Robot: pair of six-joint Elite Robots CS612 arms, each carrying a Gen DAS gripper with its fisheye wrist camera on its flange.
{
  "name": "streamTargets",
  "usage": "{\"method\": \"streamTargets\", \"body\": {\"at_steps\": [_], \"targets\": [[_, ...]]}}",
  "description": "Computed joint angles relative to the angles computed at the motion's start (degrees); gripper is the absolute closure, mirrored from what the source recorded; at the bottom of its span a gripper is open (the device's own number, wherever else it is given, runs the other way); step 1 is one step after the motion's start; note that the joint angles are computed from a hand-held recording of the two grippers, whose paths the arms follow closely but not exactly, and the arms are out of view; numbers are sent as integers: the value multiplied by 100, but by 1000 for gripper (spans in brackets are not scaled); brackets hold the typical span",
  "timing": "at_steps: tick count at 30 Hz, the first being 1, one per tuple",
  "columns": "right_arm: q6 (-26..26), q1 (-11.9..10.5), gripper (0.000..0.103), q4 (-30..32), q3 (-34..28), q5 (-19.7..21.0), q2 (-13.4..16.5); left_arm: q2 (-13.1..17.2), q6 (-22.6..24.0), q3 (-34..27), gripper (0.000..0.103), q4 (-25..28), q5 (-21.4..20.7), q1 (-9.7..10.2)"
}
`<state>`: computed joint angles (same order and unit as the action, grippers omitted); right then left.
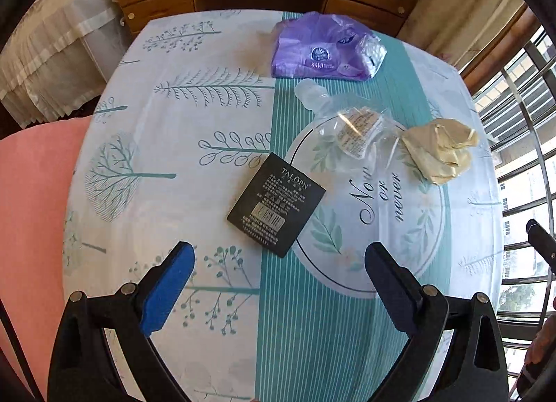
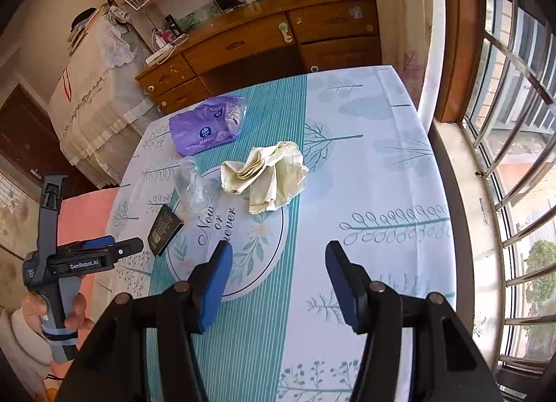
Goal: Collect trash
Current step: 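Grasp the black TALOPN card with the left tool while the right tool grasps the beige paper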
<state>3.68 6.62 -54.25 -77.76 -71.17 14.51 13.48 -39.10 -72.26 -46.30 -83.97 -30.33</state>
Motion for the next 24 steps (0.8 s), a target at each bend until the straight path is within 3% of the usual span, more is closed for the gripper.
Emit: {"method": "streamTargets", "body": {"at_steps": [12, 18, 24], "targets": [[-436, -88, 47, 131, 639, 664, -75, -113, 655, 804, 6, 123, -44, 56], [-569, -97, 47, 39, 791, 755, -131, -122, 536, 1005, 7, 135, -293, 118], [-549, -117, 46, 47, 830, 795, -136, -148, 439, 1117, 11, -28, -245, 206]]}}
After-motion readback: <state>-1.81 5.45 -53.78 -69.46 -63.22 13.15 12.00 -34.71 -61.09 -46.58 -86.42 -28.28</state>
